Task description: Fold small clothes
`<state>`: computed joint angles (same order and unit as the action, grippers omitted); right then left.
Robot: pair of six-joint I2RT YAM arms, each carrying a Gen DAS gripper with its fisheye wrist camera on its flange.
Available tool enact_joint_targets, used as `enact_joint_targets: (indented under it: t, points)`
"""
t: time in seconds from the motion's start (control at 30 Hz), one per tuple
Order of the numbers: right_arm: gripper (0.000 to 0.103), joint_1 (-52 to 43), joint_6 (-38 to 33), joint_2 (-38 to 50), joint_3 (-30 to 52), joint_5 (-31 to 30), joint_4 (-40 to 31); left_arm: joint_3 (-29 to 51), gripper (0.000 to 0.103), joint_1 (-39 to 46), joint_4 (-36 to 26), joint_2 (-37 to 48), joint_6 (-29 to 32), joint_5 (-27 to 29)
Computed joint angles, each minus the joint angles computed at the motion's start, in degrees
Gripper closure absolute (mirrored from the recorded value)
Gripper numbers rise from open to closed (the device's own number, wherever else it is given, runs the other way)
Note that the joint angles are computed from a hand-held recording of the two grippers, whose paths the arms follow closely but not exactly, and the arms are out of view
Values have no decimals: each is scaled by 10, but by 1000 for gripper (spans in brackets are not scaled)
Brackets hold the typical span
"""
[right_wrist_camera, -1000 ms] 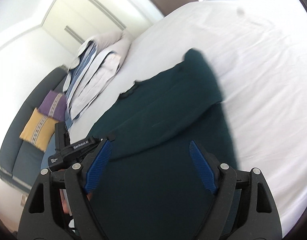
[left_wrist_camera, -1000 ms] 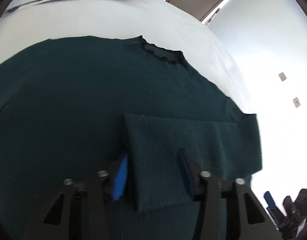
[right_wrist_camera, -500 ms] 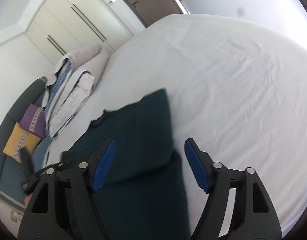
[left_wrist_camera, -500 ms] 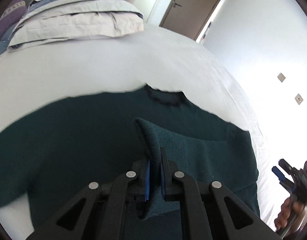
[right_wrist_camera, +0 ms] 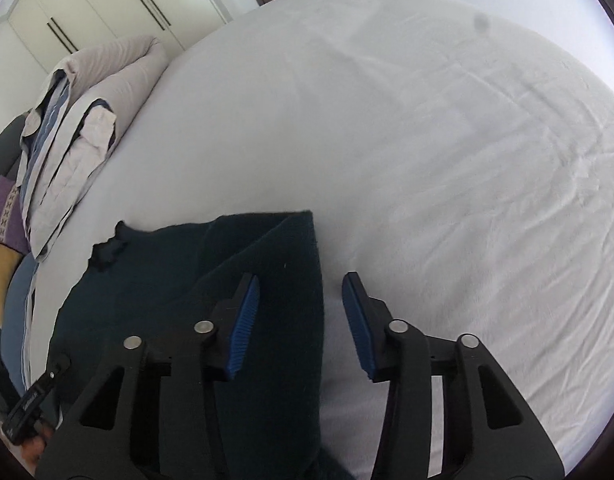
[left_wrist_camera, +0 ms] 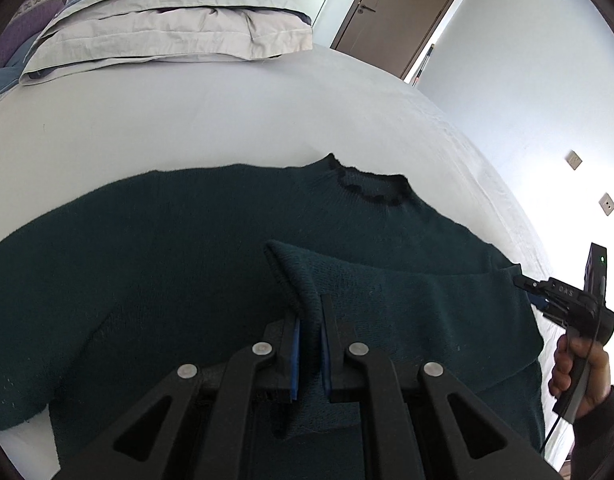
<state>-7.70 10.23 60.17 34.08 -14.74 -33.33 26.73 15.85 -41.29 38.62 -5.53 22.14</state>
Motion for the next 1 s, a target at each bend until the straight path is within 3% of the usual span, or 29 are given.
enact_joint_targets:
  t: [0.07, 0.1, 0.3, 0.47, 0.6, 0.7, 0.9, 1.0]
  points:
    - [93, 5, -16, 31, 15, 14, 2, -9, 94, 2, 2, -8, 0, -1]
    - [96, 5, -18, 35, 18, 15, 4, -13, 94, 7, 3, -8, 1, 2]
    - [98, 55, -28, 42, 30, 71, 11, -23, 94, 23, 15, -1, 9, 12]
    - [98, 40, -9, 27, 15, 61, 26, -17, 94, 59, 25, 31, 24, 47]
    - [98, 39, -15, 9, -16, 60, 43, -29, 94, 46, 28, 9, 34, 27]
    - [98, 32, -7, 5, -33, 50, 63, -37, 94, 82, 39, 34, 50, 65]
    - [98, 57, -3, -57, -24, 66, 29, 10, 95, 55, -14, -57, 52, 38]
    - [98, 66, -2, -19, -27, 84, 43, -13, 94, 56, 39, 21, 54, 28]
